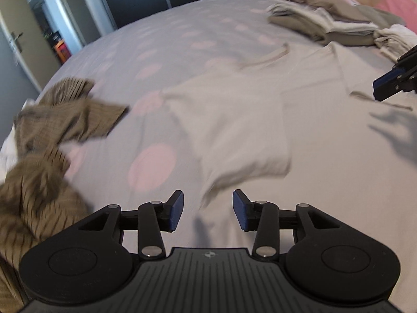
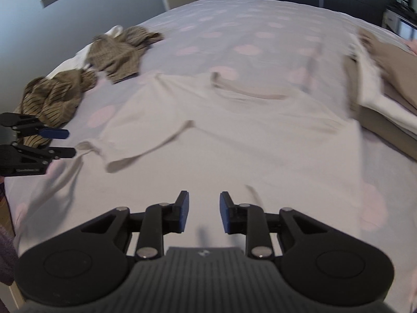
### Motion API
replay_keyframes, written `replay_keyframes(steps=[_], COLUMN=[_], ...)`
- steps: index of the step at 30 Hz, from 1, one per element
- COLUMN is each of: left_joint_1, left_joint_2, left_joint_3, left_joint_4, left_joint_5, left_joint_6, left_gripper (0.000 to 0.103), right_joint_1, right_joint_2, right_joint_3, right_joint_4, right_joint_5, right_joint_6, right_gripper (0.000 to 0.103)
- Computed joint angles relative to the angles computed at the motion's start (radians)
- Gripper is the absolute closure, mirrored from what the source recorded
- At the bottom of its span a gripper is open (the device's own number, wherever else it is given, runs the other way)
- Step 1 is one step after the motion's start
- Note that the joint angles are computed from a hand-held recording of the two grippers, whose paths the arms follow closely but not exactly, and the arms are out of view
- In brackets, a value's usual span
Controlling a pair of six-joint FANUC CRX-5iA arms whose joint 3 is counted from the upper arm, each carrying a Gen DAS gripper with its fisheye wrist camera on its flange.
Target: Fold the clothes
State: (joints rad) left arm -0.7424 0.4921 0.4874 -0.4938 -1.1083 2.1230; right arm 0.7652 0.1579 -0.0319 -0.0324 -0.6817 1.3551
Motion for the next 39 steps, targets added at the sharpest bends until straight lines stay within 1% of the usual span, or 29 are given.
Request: replay_keyframes(steps=[4,8,10,13,14,15,16,19,20,21,23,25,27,29,30,33,35,39], left_joint_1=[0.029,0.032,0.028,0.022,0.023,0.025,0.029,0.035,0.032,0.026,0.01,0.012,0.026,0.037,0.043,0.035,0.04,0.053], left_joint_2=[-0.031,-0.029,-0.029,-0.02,-0.013,-0.006,-0.003,-0.004,-0.007,-0.007,-0.004,-0.017,-0.038,-0.06,-0.07,-0.079,-0.089,-0.097], left_joint_3=[-0.077,-0.088,-0.093,-0.083,-0.076,-0.07,-0.071,-0.09,-0.097,-0.095,-0.078,-0.087,-0.112,-0.147,-0.166,-0.175,-0.191,-0.222], left_joint_4=[0.035,0.029,0.015,-0.011,-0.01,-0.007,0.0,0.004,-0.007,-0.027,-0.094,-0.12,-0.123,-0.111,-0.103,-0.116,-0.103,-0.076], left_joint_5=[0.078,0.12,0.145,0.153,0.15,0.147,0.159,0.211,0.227,0.225,0.187,0.173,0.171,0.199,0.216,0.213,0.222,0.243], left_joint_6=[0.049,0.035,0.034,0.011,-0.006,-0.024,-0.04,-0.066,-0.067,-0.061,-0.016,0.019,0.047,0.055,0.057,0.051,0.038,0.033], left_gripper=[0.064,0.064,0.064,0.064,0.066,0.076,0.083,0.091,0.093,0.098,0.1,0.1,0.101,0.101,0.101,0.101,0.101,0.1], right_joint_1=[0.027,0.06,0.077,0.093,0.099,0.105,0.109,0.12,0.12,0.12,0.113,0.106,0.1,0.095,0.09,0.073,0.061,0.03], right_joint_2=[0.051,0.093,0.113,0.146,0.158,0.171,0.182,0.215,0.227,0.239,0.261,0.277,0.291,0.302,0.307,0.332,0.351,0.408], right_joint_3=[0.066,0.119,0.146,0.192,0.206,0.22,0.23,0.261,0.273,0.285,0.311,0.331,0.352,0.369,0.378,0.416,0.441,0.51], right_joint_4=[-0.04,-0.06,-0.076,-0.117,-0.12,-0.122,-0.115,-0.094,-0.083,-0.072,-0.066,-0.055,-0.041,-0.023,-0.019,-0.009,-0.005,-0.041], right_joint_5=[-0.023,-0.017,-0.016,-0.032,-0.039,-0.047,-0.052,-0.068,-0.072,-0.076,-0.076,-0.071,-0.069,-0.06,-0.056,-0.05,-0.044,-0.092], right_joint_6=[0.014,0.064,0.108,0.182,0.196,0.21,0.213,0.22,0.208,0.197,0.176,0.14,0.104,0.069,0.052,0.003,-0.023,-0.091], right_gripper=[0.073,0.073,0.07,0.069,0.069,0.068,0.065,0.062,0.062,0.062,0.062,0.062,0.062,0.062,0.062,0.062,0.061,0.062])
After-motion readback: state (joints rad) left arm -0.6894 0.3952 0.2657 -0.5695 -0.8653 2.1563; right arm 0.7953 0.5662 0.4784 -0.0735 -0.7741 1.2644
